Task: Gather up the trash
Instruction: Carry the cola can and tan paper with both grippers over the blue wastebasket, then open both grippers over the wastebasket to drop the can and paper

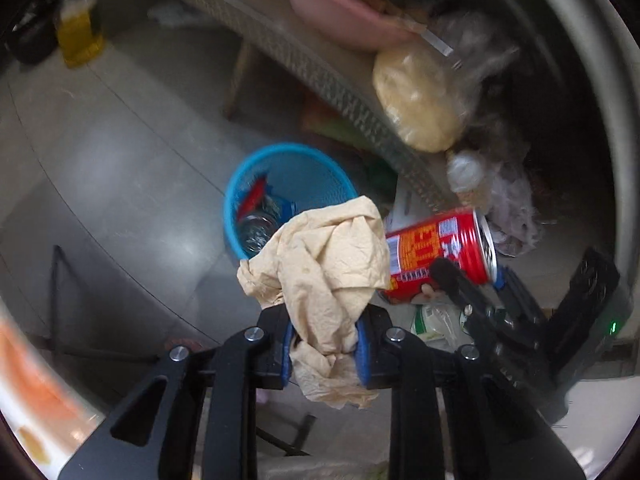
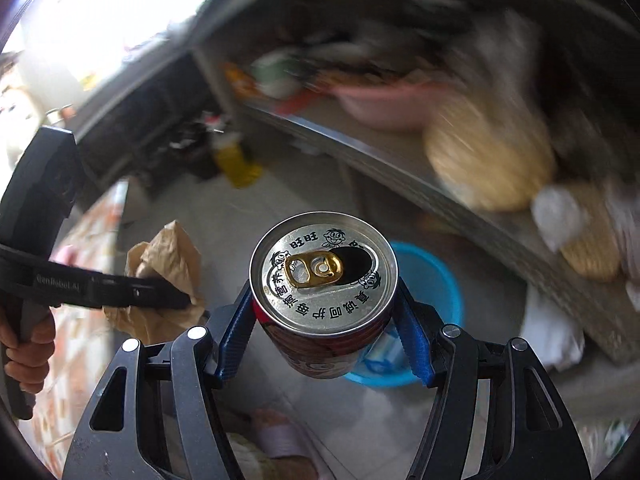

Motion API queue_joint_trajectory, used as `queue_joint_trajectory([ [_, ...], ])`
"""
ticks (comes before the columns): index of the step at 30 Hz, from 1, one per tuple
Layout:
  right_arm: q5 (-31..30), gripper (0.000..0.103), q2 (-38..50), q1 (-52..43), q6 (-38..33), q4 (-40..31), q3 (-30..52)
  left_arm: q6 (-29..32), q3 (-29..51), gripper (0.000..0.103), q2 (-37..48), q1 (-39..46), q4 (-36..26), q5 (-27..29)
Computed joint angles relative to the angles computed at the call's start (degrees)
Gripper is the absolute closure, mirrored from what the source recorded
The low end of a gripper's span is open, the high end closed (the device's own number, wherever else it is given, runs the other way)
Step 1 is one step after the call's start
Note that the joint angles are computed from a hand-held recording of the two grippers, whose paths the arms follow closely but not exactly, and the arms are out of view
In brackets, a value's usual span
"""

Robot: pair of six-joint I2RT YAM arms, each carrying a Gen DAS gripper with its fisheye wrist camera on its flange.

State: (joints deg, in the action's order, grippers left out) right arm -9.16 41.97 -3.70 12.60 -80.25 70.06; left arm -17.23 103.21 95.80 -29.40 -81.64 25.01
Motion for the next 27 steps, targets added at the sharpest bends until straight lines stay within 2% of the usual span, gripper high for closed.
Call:
queue_joint_trajectory([
  [3, -6.3, 0.041, -0.5, -13.1, -8.6, 0.4, -6.7, -3.0, 1.1, 0.08, 6.6, -2.7, 2.9, 0.2],
  [5, -7.9, 0.041, 0.0, -17.2, -11.4, 1.7, -10.5, -5.1, 1.6, 0.08, 11.2, -3.7, 5.0, 1.0],
  [9, -8.1, 0.041, 2.0, -19.3, -11.4, 6.6, -17.5, -8.6, 1.8, 0.076, 17.7, -5.1, 8.8, 1.7],
  [10, -8.4, 0.041, 3.2, -19.9, -11.4, 8.4, -19.5, -9.3, 2.1, 0.073, 19.2, -5.5, 9.2, 1.6],
  [12, -8.6, 0.041, 4.5, -20.4, -10.9, 10.5, -22.0, -10.7, 2.8, 0.059, 22.3, -5.8, 10.2, 1.7],
  [14, -8.2, 0.041, 7.2, -19.9, -9.9, 14.1, -24.6, -12.0, 3.4, 0.039, 24.1, -5.7, 10.7, 1.5],
  [17, -8.0, 0.041, 10.8, -20.7, -9.2, 17.3, -27.3, -14.5, 3.1, 0.029, 24.7, -4.7, 12.3, 2.3],
  [19, -7.7, 0.041, 12.2, -20.9, -8.6, 18.6, -28.4, -14.1, 2.6, 0.027, 23.8, -4.0, 12.6, 2.9],
  [25, -6.0, 0.041, 18.1, -18.4, -7.6, 23.7, -30.7, -11.8, 5.1, 0.026, 19.8, -2.6, 8.7, 2.0],
  [27, -5.3, 0.041, 20.4, -16.0, -6.4, 25.9, -31.1, -9.2, 7.6, 0.026, 17.2, -2.1, 5.2, 1.0],
])
